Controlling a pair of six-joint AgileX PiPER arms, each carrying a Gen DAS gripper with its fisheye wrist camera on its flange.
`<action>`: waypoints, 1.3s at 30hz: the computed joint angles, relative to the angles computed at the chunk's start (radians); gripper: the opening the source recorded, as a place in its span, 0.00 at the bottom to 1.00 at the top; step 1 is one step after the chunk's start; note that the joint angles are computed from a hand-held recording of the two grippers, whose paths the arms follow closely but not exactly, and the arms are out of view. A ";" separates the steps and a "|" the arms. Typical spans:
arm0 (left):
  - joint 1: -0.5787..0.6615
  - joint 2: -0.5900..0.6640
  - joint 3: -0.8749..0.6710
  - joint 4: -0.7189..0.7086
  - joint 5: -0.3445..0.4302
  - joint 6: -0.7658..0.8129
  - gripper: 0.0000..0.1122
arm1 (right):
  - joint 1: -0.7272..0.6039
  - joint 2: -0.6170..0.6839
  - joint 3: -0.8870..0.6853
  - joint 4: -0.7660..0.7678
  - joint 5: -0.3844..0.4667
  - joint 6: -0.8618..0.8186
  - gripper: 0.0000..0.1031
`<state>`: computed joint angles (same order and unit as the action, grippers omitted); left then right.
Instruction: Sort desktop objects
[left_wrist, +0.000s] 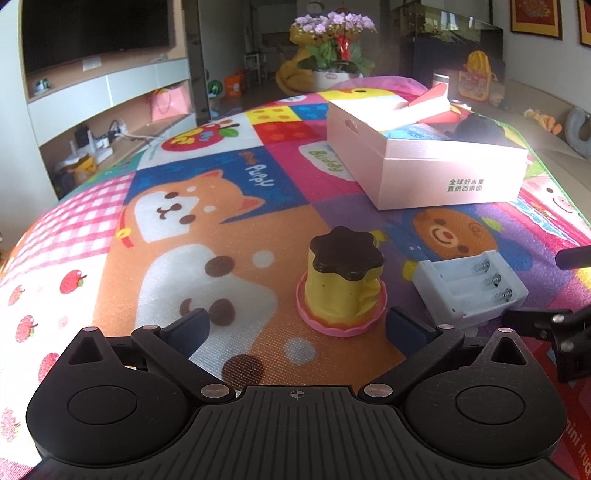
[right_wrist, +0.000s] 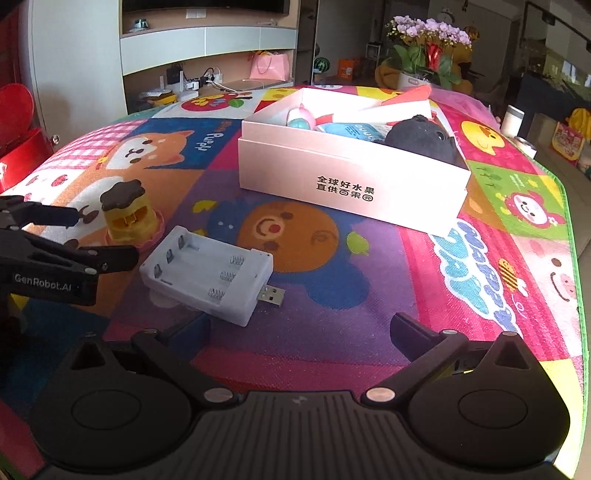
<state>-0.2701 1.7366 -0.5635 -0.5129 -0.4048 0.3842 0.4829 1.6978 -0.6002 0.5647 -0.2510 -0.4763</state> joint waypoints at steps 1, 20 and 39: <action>-0.005 0.000 0.001 -0.013 -0.005 0.013 0.92 | -0.007 0.004 -0.009 0.000 0.010 0.006 1.00; -0.033 0.002 0.005 -0.088 -0.031 0.080 0.92 | -0.073 0.067 -0.053 -0.147 -0.015 0.195 1.00; -0.012 0.004 0.000 -0.036 -0.012 0.029 0.92 | -0.060 0.074 -0.031 -0.154 -0.069 0.210 1.00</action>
